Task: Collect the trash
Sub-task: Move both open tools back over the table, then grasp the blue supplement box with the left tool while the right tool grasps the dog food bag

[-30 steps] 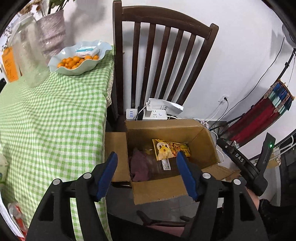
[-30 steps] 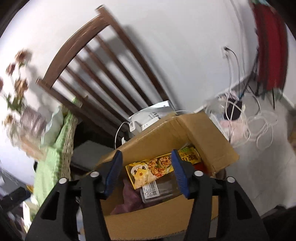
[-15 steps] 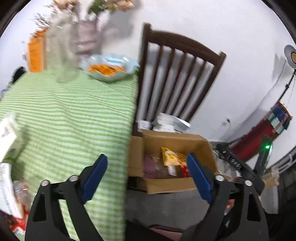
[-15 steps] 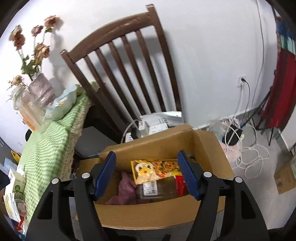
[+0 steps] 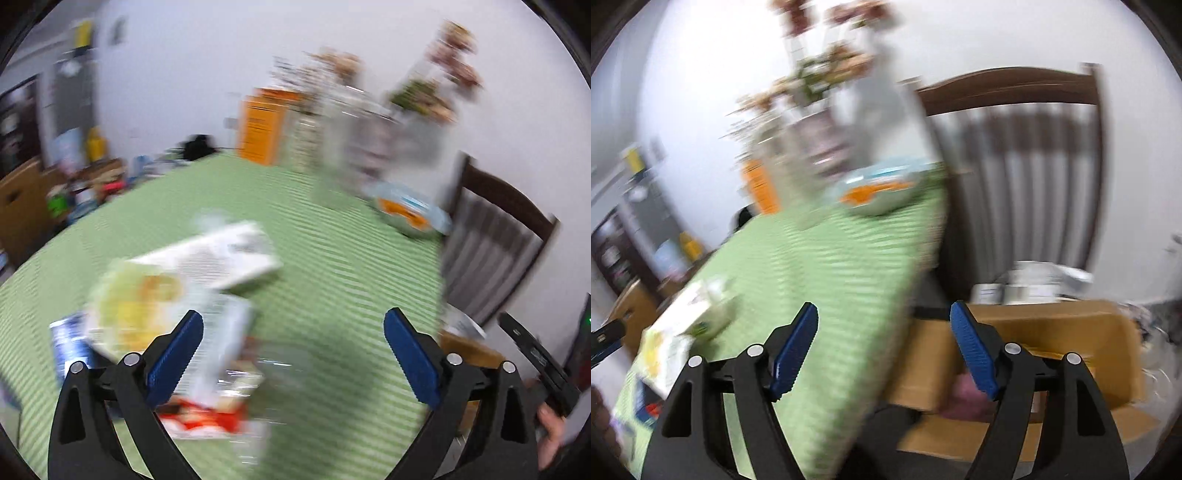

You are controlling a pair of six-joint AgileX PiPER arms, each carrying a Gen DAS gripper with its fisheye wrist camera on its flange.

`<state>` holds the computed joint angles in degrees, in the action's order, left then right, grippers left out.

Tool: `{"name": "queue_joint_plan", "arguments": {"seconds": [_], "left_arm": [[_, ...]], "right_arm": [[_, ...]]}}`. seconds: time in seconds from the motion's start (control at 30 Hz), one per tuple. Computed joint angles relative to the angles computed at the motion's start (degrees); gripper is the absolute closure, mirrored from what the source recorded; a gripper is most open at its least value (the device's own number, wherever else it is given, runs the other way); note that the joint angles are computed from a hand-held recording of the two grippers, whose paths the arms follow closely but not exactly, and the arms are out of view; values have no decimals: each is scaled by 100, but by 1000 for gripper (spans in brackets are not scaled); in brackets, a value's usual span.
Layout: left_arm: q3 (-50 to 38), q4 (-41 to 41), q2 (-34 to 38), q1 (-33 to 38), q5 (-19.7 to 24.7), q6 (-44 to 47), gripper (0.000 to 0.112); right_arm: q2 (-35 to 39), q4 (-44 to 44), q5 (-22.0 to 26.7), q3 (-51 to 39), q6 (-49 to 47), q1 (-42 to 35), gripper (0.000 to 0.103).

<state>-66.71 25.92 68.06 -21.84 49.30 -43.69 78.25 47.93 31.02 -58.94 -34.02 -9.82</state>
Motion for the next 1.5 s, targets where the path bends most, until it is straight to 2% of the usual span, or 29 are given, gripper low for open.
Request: {"name": "queue_joint_plan", "arguments": {"seconds": [0.07,0.13,0.27,0.33,0.4,0.5,0.6,0.77,0.87,1.0,1.1,1.13,1.17,1.2,1.33,1.37,1.5], "left_arm": [[164,503,-170,322,302,-323,17],[357,594,-286,888,359,-308,17],[697,-501,-365,2676,-57,857,17],[612,-712,-123,3246,67,1304,17],[741,-692,-120,3493,-23,1510,17],[854,-1200,21,3960,-113,2493,17],[800,-2051,233,4550,-91,3319,17],[937,-2398,341,4630,-96,3674,17],[994,-2200,647,4610,-231,3568,17],[980,-2507,876,4873,-344,3769,19],[1032,-3235,856,5323,-426,4414,34],[1034,-3391,858,5395,-435,4533,45],[1092,-3607,812,5551,-445,4761,48],[1112,-3669,790,5625,-483,4792,48],[1156,-3980,681,6036,-690,4748,50],[1186,-4064,601,6134,-759,4743,50],[1257,-4589,265,6533,-858,5002,50]], "right_arm": [[160,494,247,-210,-370,429,32],[310,631,410,-445,-395,790,32],[773,720,825,-1023,-215,1496,32],[1055,609,1026,-1353,-74,1834,32],[1477,484,1361,-1868,146,2155,32],[2086,193,1759,-2646,694,2565,32],[2584,-32,2036,-3293,1100,2857,32],[3424,-68,2524,-4325,1725,3024,32],[3587,-460,2406,-4575,1924,3232,32],[3751,-393,2434,-4698,1858,3357,32],[3964,-501,2527,-4895,1992,3439,32],[4026,-478,2547,-4937,2016,3452,32],[4067,-421,2576,-4964,2020,3449,32],[4125,-287,2632,-4986,1988,3425,34],[4149,-4,2678,-5037,1767,3423,90],[4025,87,2600,-4877,1622,3441,95],[3511,472,2444,-4538,970,3421,100]]}}
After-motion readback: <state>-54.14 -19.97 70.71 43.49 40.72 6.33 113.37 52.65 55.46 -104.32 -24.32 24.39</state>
